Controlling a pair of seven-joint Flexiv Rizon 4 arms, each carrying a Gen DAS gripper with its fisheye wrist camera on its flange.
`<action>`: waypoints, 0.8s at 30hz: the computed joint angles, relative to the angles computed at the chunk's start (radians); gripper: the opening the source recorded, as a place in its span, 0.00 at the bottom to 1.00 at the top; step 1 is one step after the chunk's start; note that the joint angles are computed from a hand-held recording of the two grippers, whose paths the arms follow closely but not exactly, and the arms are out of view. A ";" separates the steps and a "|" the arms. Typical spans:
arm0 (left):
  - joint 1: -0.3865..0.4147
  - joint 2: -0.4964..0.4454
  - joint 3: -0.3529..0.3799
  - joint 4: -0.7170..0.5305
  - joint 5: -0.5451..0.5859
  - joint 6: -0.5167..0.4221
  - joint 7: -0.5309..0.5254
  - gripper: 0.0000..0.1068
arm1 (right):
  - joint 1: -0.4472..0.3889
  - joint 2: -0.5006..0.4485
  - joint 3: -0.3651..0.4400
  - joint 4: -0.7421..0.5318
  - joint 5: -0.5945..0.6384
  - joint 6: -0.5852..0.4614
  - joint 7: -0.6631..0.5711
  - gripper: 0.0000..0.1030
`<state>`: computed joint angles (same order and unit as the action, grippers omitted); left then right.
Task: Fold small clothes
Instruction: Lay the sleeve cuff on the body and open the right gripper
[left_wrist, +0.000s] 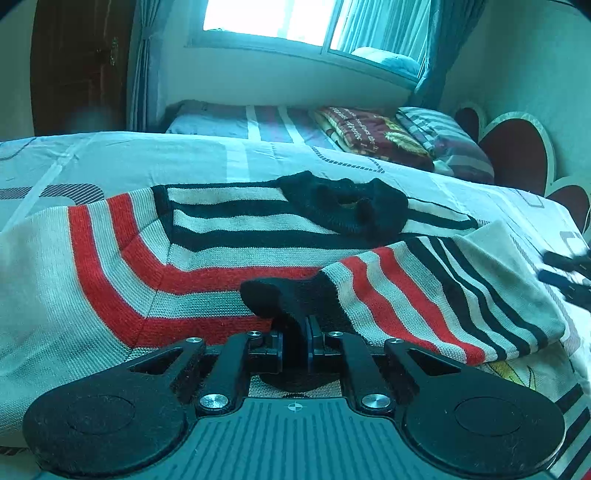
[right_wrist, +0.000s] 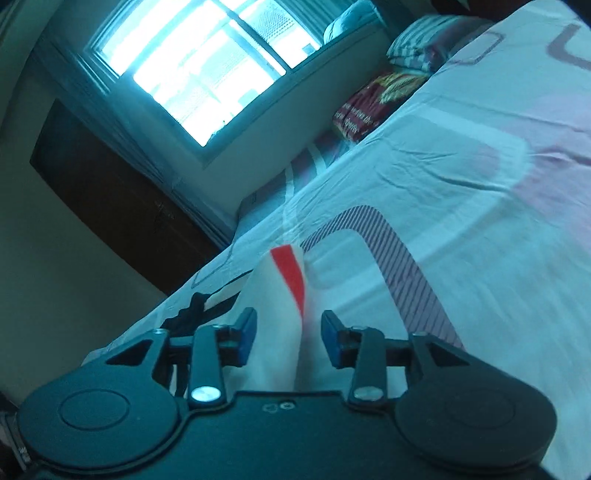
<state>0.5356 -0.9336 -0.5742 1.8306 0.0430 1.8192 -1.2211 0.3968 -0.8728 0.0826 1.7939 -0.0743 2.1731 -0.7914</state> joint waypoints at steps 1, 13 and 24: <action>-0.003 0.000 0.003 0.000 0.000 0.005 -0.002 0.09 | -0.030 -0.020 0.023 -0.030 -0.042 -0.024 0.015 0.39; -0.119 0.021 0.157 0.001 0.017 0.126 -0.126 0.15 | 0.240 0.002 -0.250 -0.061 0.124 -0.216 -0.103 0.13; -0.225 0.046 0.246 -0.030 0.142 0.175 -0.183 0.55 | 0.513 0.143 -0.383 0.184 0.255 -0.175 -0.424 0.06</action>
<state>0.3110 -0.8874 -0.3281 1.8007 0.1848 1.9937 -1.4041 0.9096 -0.7300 -0.3005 1.9778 0.1807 1.9986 -1.2153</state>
